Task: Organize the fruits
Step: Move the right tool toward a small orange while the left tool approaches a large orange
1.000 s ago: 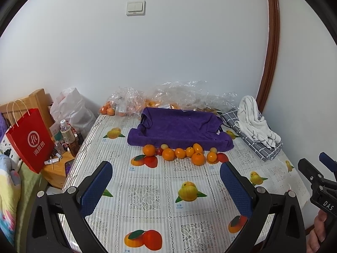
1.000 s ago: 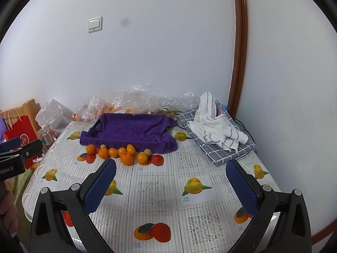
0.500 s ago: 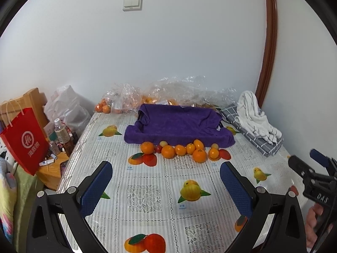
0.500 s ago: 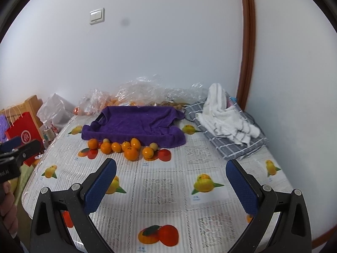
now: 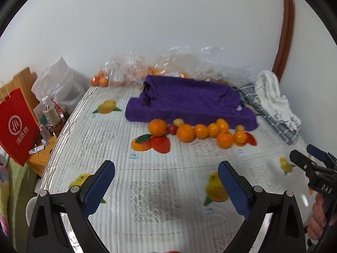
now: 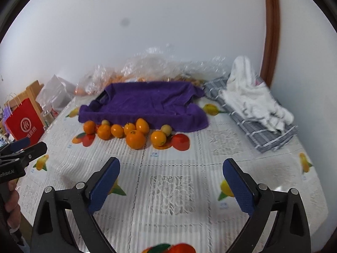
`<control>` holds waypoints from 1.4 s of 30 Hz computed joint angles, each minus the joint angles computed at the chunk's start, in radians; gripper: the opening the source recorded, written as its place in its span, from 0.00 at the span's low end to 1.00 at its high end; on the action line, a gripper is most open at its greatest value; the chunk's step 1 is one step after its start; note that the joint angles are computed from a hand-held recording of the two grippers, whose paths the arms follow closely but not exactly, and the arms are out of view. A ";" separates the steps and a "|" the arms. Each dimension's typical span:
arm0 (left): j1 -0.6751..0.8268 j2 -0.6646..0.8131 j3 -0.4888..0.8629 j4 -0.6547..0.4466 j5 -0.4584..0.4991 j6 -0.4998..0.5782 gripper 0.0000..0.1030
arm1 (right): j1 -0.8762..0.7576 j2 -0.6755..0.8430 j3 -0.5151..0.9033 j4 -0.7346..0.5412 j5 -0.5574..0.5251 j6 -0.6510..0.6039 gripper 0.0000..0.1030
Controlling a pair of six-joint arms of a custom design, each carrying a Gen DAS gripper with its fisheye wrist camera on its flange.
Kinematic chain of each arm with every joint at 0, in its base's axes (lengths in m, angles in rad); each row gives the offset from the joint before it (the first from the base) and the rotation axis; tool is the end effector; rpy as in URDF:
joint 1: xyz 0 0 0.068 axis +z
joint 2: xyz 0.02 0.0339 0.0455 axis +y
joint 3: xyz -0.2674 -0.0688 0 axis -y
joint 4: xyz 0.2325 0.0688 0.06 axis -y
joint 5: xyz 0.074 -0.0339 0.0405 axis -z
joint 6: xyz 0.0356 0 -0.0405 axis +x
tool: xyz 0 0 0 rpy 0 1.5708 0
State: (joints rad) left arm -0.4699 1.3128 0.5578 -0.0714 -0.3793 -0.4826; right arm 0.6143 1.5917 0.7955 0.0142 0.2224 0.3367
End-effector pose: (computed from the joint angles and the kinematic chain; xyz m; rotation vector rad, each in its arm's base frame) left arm 0.2153 -0.0945 0.1777 -0.1883 2.3154 -0.0194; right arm 0.2564 0.1712 0.1800 -0.2157 2.3284 0.2132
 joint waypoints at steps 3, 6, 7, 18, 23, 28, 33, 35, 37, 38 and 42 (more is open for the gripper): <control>0.069 0.060 -0.011 0.069 0.045 0.032 0.90 | -0.029 0.124 0.062 0.024 -0.038 0.004 0.89; 0.152 0.128 0.019 0.105 0.118 0.079 0.90 | -0.047 0.234 0.147 -0.002 -0.071 -0.017 0.85; 0.172 0.148 0.035 0.113 0.131 0.096 0.90 | -0.048 0.266 0.171 0.001 -0.058 -0.015 0.85; 0.297 0.377 0.135 0.179 0.231 0.151 0.67 | -0.069 0.434 0.296 0.058 -0.076 -0.016 0.79; 0.319 0.407 0.115 0.229 0.274 0.165 0.63 | -0.082 0.509 0.389 0.013 -0.155 -0.023 0.73; 0.352 0.439 0.159 0.174 0.338 0.214 0.56 | -0.090 0.614 0.533 -0.066 -0.184 -0.037 0.59; 0.379 0.454 0.193 0.172 0.361 0.225 0.56 | -0.090 0.665 0.595 -0.091 -0.194 -0.043 0.46; 0.387 0.474 0.217 0.176 0.379 0.223 0.56 | -0.084 0.667 0.592 -0.082 -0.179 -0.052 0.42; 0.389 0.516 0.262 0.167 0.413 0.226 0.56 | -0.083 0.665 0.582 -0.066 -0.185 -0.064 0.39; 0.386 0.541 0.289 0.160 0.429 0.235 0.56 | -0.082 0.665 0.579 -0.059 -0.185 -0.067 0.38; 0.371 0.591 0.333 0.192 0.453 0.233 0.56 | -0.073 0.666 0.565 -0.032 -0.169 -0.083 0.37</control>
State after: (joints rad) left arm -0.0986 1.9036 0.8912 0.1204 0.0737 -0.2496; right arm 0.5413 2.2579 1.3605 -0.0177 0.0535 0.2538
